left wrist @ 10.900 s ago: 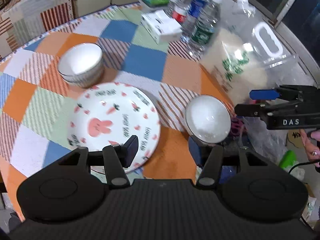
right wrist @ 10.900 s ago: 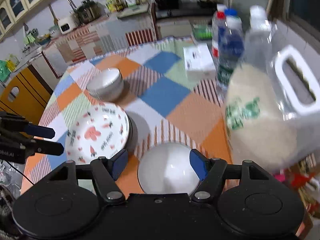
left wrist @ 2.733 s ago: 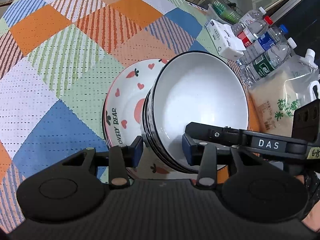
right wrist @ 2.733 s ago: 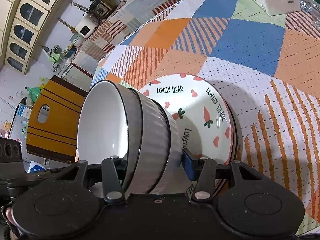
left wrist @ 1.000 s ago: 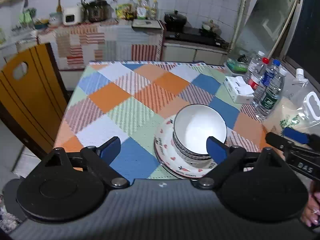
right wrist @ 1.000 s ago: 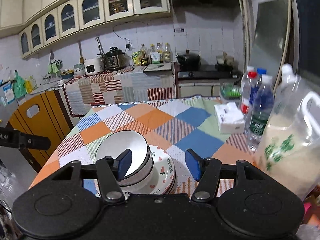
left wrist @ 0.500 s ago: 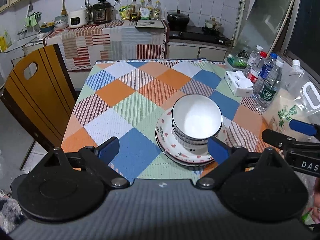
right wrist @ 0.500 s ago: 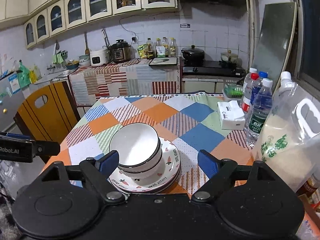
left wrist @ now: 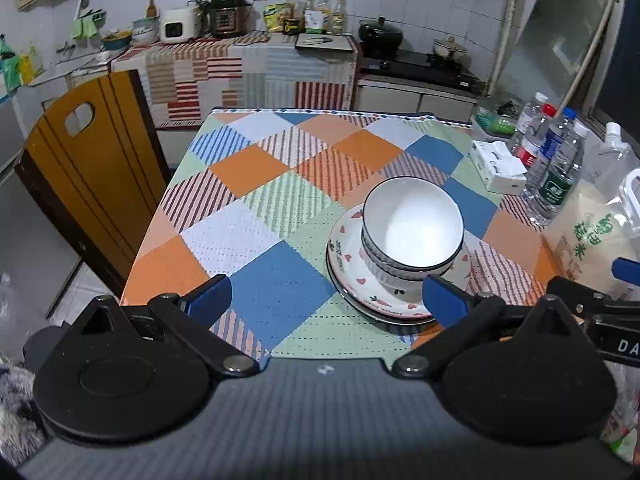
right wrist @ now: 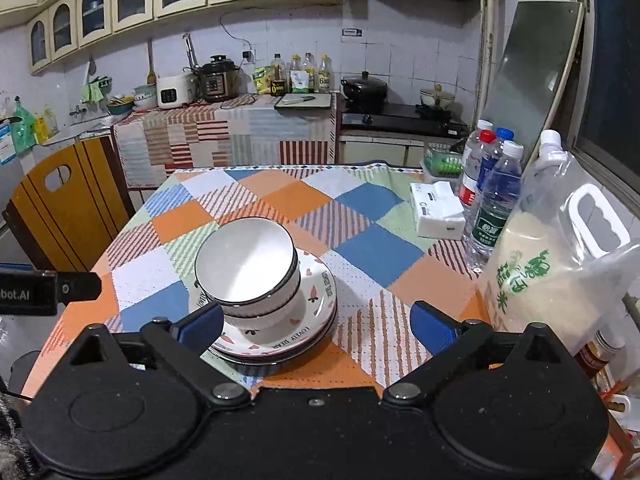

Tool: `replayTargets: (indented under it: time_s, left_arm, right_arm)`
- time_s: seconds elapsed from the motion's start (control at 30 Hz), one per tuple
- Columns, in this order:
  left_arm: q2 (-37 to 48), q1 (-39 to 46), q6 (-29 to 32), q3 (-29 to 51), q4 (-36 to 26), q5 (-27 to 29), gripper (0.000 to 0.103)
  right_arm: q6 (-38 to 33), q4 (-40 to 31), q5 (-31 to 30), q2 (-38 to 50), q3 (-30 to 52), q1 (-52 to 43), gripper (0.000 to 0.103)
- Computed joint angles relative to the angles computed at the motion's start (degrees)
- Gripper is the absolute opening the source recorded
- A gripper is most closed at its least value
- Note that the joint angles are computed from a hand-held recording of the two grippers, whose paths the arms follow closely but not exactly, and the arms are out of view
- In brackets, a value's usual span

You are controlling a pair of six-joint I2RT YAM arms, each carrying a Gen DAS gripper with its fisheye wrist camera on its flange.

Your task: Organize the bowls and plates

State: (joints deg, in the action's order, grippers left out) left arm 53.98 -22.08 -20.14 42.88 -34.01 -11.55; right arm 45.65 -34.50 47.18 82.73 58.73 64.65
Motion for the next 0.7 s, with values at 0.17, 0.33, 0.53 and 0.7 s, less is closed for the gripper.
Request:
replayTargets:
  time_s: [0.17, 0.33, 0.53, 0.7]
  left_arm:
    - [-0.03, -2.17, 0.62, -0.14, -0.11, -3.27, 0.103]
    - [0.55, -3.59, 0.38, 1.81, -2.97, -4.11, 0.103]
    - [-0.05, -5.92, -0.59, 3.18, -5.24, -6.78, 0.103]
    - [0.34, -6.35, -0.66, 3.64, -6.43, -7.12, 0.103]
  right_arm:
    - [0.48, -2.31, -0.33, 1.2, 1.54, 0.51, 0.101]
    - [0.34, -4.0, -1.05, 2.2, 3.07, 1.23, 0.101]
    - [0.42, -4.83, -0.87, 2.19, 3.65, 2.04, 0.101]
    - [1.68, -6.56, -0.3, 2.27, 4.27, 2.08, 0.101]
